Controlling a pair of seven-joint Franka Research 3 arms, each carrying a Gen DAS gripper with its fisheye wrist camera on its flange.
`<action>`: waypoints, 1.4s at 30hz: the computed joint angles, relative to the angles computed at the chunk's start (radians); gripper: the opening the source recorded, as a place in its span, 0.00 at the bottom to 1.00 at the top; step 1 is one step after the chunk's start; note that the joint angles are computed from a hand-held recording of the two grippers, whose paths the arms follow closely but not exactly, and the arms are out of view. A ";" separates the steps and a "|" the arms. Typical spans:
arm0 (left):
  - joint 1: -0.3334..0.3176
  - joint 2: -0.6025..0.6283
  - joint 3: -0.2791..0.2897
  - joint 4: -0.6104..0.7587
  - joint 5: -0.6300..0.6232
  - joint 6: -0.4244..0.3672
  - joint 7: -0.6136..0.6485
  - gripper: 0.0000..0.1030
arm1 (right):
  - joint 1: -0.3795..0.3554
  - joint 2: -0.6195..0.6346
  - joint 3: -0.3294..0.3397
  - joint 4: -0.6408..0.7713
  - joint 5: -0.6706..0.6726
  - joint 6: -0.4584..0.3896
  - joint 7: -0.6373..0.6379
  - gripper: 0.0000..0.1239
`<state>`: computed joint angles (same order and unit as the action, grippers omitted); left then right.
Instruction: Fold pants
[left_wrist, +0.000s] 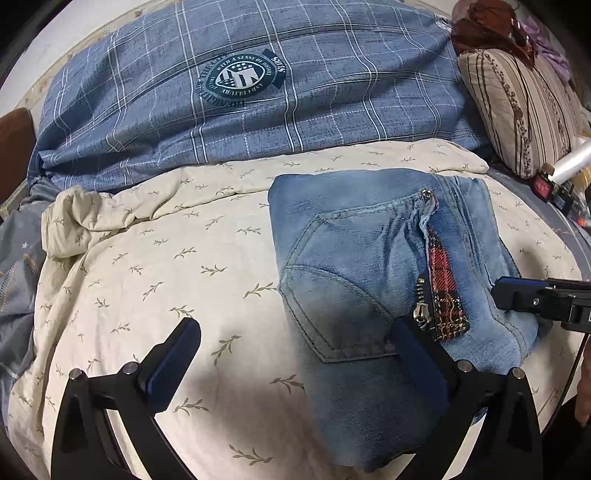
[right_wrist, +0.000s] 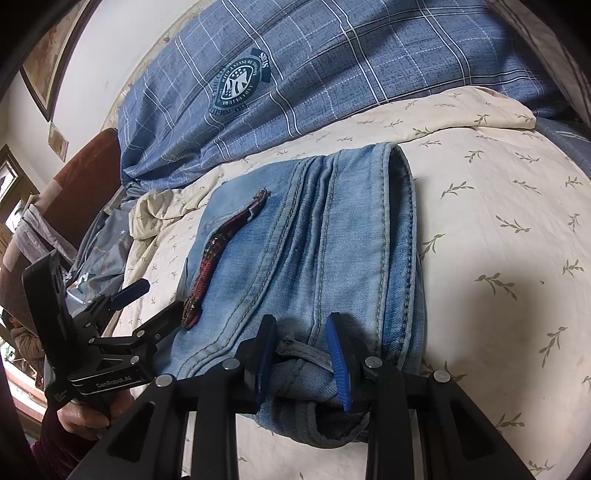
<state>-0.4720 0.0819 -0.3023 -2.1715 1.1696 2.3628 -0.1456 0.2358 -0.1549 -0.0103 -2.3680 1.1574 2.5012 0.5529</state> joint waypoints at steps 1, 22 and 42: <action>0.000 -0.002 0.000 -0.002 0.002 0.001 -0.009 1.00 | 0.000 0.000 0.000 0.000 0.000 -0.001 0.001 0.26; 0.150 -0.149 0.020 -0.154 -0.051 0.290 -0.127 1.00 | -0.057 -0.017 -0.055 0.012 0.121 -0.008 0.021 0.50; 0.170 0.010 0.130 -0.130 -0.146 0.764 -0.017 1.00 | -0.148 0.117 -0.037 0.097 0.108 -0.268 0.213 0.56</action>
